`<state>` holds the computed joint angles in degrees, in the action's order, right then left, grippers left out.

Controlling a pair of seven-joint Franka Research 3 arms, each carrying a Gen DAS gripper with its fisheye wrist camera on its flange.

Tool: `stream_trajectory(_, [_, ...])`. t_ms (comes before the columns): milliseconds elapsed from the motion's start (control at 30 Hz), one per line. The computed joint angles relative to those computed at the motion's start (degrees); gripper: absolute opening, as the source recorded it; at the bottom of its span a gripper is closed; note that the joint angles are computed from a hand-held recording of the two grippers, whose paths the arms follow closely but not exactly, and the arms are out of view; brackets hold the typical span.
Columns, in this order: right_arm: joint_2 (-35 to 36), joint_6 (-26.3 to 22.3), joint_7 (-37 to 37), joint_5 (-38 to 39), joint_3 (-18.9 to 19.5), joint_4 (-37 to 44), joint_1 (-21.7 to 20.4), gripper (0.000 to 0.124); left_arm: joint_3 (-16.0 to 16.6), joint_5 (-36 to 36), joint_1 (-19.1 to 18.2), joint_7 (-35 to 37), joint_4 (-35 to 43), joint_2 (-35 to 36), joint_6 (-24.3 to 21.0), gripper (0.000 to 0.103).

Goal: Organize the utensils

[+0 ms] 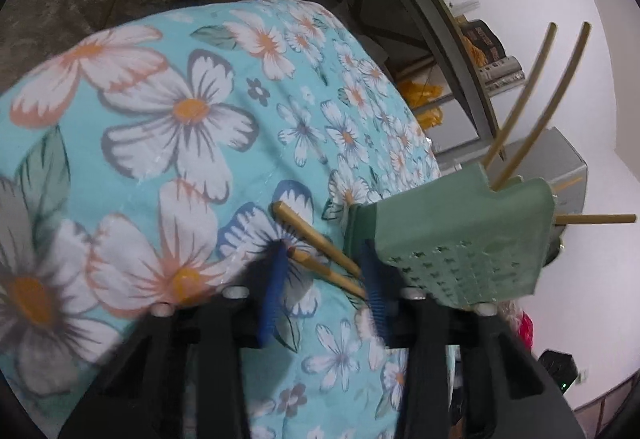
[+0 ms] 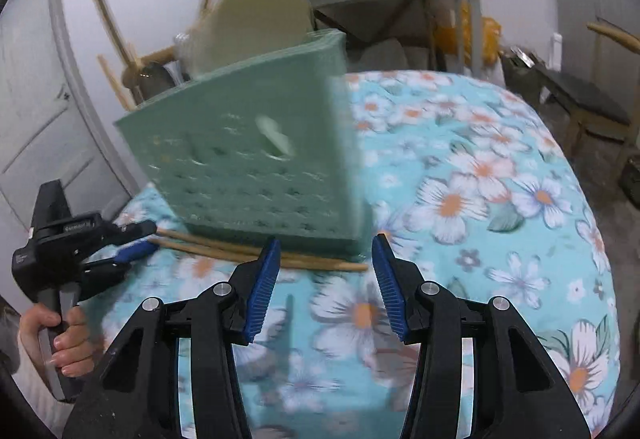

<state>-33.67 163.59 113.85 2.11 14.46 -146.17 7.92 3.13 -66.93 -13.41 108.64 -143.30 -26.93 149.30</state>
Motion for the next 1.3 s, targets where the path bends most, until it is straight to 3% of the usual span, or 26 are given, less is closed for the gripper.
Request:
stream_trajectory(133, [0.06,-0.33,-3.86,3.62,-4.46,-0.99,4.15,0.047,-0.29,-3.74,-0.42,1.12,-0.96,-0.22,2.44,0.013])
stream_trajectory(200, [1.38,-0.09,-3.77,3.55,-3.42,-0.6,3.12,0.047,0.08,-3.05,0.16,0.94,-1.44,-0.81,1.7,0.012])
stream_trajectory(400, [2.22,-0.25,-6.79,3.77,-2.45,0.59,5.45,0.047,3.74,0.57,3.27,2.15,-2.76,-3.54,-5.27,0.012])
stream_trajectory(500, [3.29,-7.91,-8.46,1.92,-1.12,3.91,6.18,0.047,6.93,4.1,5.66,2.57,-1.01,-2.46,-12.69,0.012])
stream_trajectory(633, [5.43,-8.91,-9.11,2.0,-0.96,6.69,7.94,0.047,8.08,6.56,9.75,3.44,0.55,-1.88,-18.19,0.012])
stream_trajectory(767, [9.52,-11.24,-10.54,-0.4,0.09,12.4,9.31,0.047,9.3,7.84,13.33,4.22,1.75,-0.98,-23.06,0.012])
stream_trajectory(933, [17.38,-15.7,-12.13,-5.43,1.04,22.61,10.81,0.047,9.91,9.34,17.63,4.97,1.83,-1.15,-25.77,0.012])
stream_trajectory(1100, [27.06,-21.05,-17.39,-7.69,-0.07,33.71,15.35,0.047,9.94,9.42,19.19,6.02,1.96,-0.92,-27.6,0.012])
stream_trajectory(1233, [36.08,-27.83,-17.37,-13.75,-1.36,43.83,18.59,0.041,9.55,9.65,20.01,6.76,2.12,-1.09,-28.43,0.012])
stream_trajectory(1300, [39.36,-31.79,-19.57,-11.7,-2.58,47.96,19.88,0.038,9.54,9.42,20.13,6.96,2.12,-1.02,-28.87,0.012])
